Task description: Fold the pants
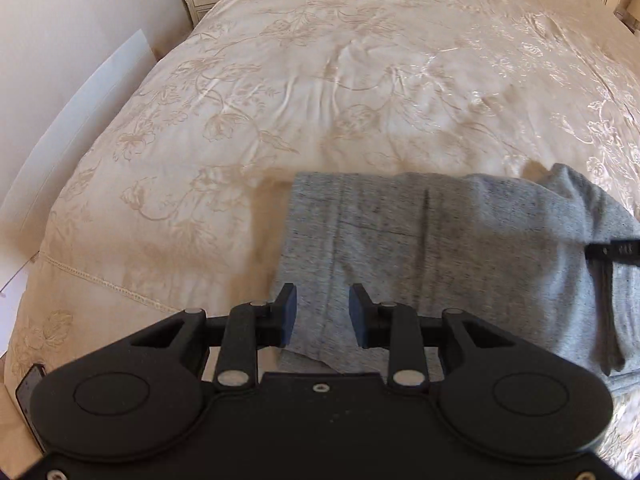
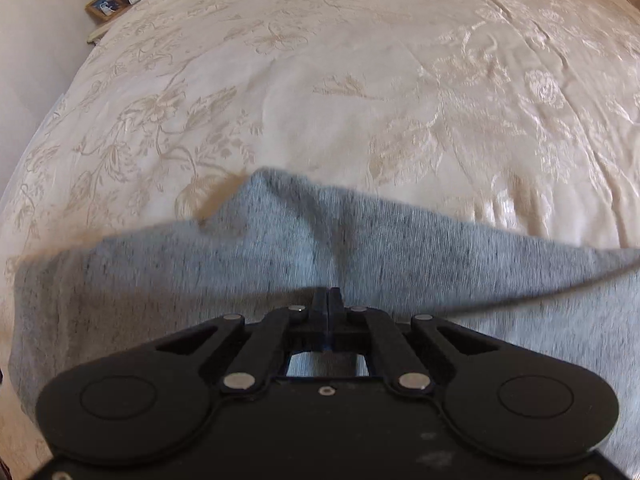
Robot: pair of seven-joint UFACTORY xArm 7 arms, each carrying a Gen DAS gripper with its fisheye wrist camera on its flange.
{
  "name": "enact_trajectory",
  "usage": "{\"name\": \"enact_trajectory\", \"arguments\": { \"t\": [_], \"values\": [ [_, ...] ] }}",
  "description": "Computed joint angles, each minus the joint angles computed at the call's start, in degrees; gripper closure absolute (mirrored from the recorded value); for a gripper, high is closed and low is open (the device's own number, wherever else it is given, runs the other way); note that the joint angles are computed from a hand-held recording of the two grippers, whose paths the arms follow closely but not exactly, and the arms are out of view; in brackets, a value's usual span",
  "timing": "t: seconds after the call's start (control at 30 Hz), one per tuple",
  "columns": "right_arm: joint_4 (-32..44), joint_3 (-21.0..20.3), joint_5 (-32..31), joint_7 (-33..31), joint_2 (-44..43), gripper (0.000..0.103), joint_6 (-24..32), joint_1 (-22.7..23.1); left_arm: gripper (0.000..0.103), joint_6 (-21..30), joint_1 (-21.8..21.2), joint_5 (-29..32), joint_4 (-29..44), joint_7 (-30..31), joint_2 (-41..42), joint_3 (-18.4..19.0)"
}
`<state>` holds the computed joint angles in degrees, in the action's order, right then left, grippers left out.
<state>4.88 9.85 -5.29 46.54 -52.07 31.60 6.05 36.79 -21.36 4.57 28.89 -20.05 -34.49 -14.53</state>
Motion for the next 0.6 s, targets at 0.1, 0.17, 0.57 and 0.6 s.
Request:
{"name": "enact_trajectory", "arguments": {
  "t": [0.1,0.17,0.57,0.6],
  "values": [
    [-3.3,4.5,3.7,7.6,-11.2,0.101,11.2,8.0,0.063,-2.8,-0.4,-1.2,-1.0,4.5,1.6,3.5],
    [-4.6,7.8,6.1,14.0,-17.5,0.101,18.9,15.3,0.063,-5.0,-1.2,-3.5,-1.4,8.3,2.9,6.2],
    [-2.9,7.9,3.7,24.4,-16.5,0.099,25.2,26.7,0.045,-4.1,-2.1,-19.4,-0.6,23.3,9.3,13.0],
    [-2.8,7.6,3.6,24.0,-16.3,0.099,25.1,26.5,0.041,-3.7,-2.2,-21.2,-0.3,24.4,9.9,13.5]
  ]
}}
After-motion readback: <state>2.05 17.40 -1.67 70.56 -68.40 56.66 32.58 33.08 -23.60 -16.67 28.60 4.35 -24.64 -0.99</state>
